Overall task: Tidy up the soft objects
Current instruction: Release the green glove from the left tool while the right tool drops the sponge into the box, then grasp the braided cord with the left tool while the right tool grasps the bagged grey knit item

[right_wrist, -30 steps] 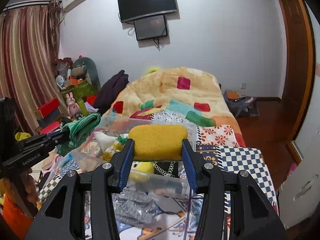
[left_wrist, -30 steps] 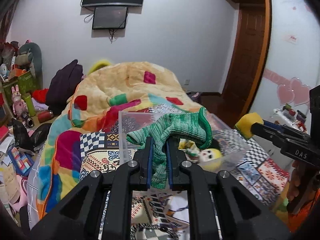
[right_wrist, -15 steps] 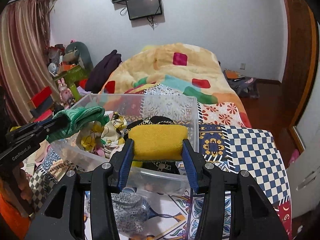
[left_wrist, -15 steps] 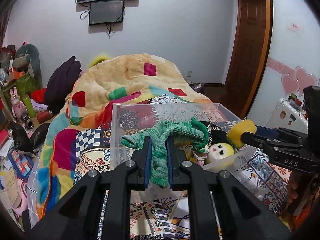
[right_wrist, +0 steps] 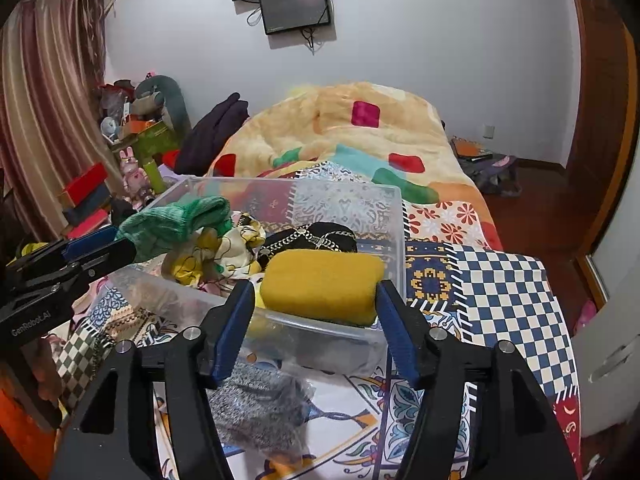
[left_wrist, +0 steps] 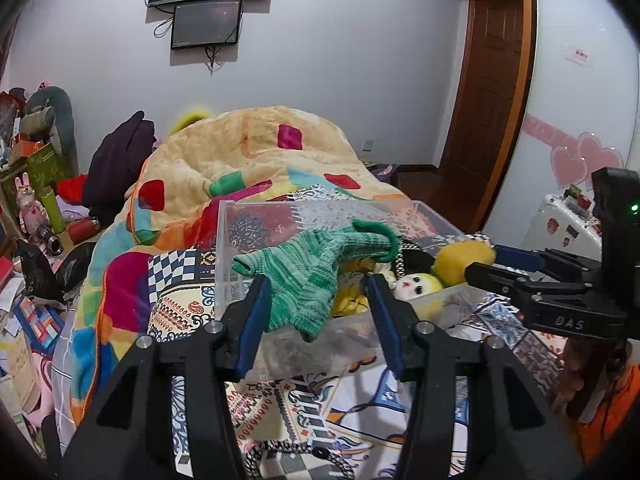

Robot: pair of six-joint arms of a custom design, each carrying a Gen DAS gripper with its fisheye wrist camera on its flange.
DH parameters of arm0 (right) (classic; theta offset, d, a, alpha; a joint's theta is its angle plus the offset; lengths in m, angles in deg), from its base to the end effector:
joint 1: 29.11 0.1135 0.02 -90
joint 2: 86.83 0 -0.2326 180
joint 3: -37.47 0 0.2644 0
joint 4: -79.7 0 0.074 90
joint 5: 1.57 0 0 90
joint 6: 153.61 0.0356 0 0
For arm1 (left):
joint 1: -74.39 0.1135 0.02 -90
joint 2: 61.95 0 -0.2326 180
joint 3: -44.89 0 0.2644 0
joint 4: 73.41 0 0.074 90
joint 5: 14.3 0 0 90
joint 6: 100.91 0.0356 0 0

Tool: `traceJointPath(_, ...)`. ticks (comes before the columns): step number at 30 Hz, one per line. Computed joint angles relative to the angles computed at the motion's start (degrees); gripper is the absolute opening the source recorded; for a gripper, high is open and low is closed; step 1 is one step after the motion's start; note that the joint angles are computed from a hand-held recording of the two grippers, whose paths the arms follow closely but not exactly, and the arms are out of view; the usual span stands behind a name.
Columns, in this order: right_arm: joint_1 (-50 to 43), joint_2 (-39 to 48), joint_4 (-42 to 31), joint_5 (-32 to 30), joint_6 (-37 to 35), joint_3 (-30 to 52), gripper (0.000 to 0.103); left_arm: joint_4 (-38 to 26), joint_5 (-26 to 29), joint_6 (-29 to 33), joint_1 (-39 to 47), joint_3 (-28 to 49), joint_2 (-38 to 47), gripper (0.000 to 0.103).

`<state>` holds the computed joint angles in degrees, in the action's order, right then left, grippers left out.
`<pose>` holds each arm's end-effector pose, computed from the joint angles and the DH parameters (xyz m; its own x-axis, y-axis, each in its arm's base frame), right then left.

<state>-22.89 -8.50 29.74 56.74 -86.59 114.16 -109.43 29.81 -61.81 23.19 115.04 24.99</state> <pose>0.2982 0.0513 0.2520 -0.5546 -0.3946 -0.7326 -0.6877 0.7131 0.1365 0.2207 -0.2337 0.1907 -0.5247 -0.2094 -0.8251 -0.2168 0.9702 -0.1084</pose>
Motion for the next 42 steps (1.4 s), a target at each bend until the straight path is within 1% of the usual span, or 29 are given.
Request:
traceJointPath(4,-0.7,-1.1,-0.7,-0.5,-0.3,0.0,0.062,-2.2,-2.0,-1.0,-2.3,0.5,-1.4,0.063)
traceJointPath(6,-1.3,-2.2,-0.6,-1.6,-0.2,-0.5,0.070,-3.6,-3.3,-2.2,-3.7,0.5,-2.3,0.075)
traceJointPath(7,-1.6,-2.8,-0.5,-2.2,-0.1,-0.9,0.073,-4.2,-3.7,-3.0,-4.2,0.4,-2.7,0.077)
traceJointPath(9,-2.2,-4.4,-1.3,-3.7,-0.7,-1.5,0.076,-5.5,-3.8,-5.0,-5.3,-0.3,-3.7,0.087)
traceJointPath(10,-2.4,-4.8,-1.7,-4.2,-1.1,-1.8,0.077,-6.2,-3.7,-5.8,-5.6,-0.3,-3.8,0.090)
traceJointPath(11,-2.5,-5.7,-2.2,-4.7,-1.5,-2.3,0.081,-7.5,-3.5,-7.4,-6.1,-0.3,-3.7,0.094)
traceJointPath(12,-2.5,-6.6,-2.6,-5.0,-1.8,-3.0,0.084,-8.3,-3.4,-8.5,-6.5,-0.4,-3.6,0.095)
traceJointPath(17,-1.5,-7.4,-5.0,-5.3,-3.3,-5.1,0.084,-12.2,-1.2,-13.1,-8.2,-0.5,-1.2,0.095)
traceJointPath(22,-0.7,-7.1,-5.6,-3.3,-4.2,-7.7,0.084,-12.0,3.4,-17.0,-8.5,-2.4,0.8,0.095)
traceJointPath(26,-0.1,-5.5,-6.0,-2.4,-4.2,-8.6,0.084,-11.4,5.8,-18.6,-8.8,-3.2,2.0,0.095)
traceJointPath(30,1.9,-5.2,-6.2,-1.0,-3.9,-9.7,0.084,-11.9,6.6,-19.5,-9.4,-2.9,3.7,0.095)
traceJointPath(33,3.4,-5.4,-6.2,0.1,-4.0,-10.6,0.084,-11.1,7.6,-20.1,-9.8,-3.4,4.3,0.095)
traceJointPath(36,4.8,-5.6,-5.5,1.9,-3.8,-11.4,0.084,-11.3,6.5,-21.0,-10.7,-3.5,4.6,0.095)
traceJointPath(37,5.1,-5.6,-5.2,2.2,-3.7,-11.6,0.084,-11.2,6.4,-20.9,-10.7,-3.5,4.6,0.094)
traceJointPath(38,5.3,-5.5,-4.9,2.4,-3.7,-11.7,0.084,-10.6,6.2,-20.8,-10.7,-3.9,4.3,0.087)
traceJointPath(39,5.3,-5.6,-4.6,2.4,-3.8,-11.9,0.079,-11.1,5.7,-21.0,-10.9,-3.5,4.9,0.081)
traceJointPath(41,5.5,-6.6,-3.7,2.7,-3.8,-12.8,0.072,-12.2,5.3,-20.6,-10.8,-2.7,5.6,0.077)
traceJointPath(42,5.4,-6.8,-3.6,2.5,-4.0,-12.8,0.068,-12.4,5.0,-20.4,-11.0,-2.4,6.0,0.071)
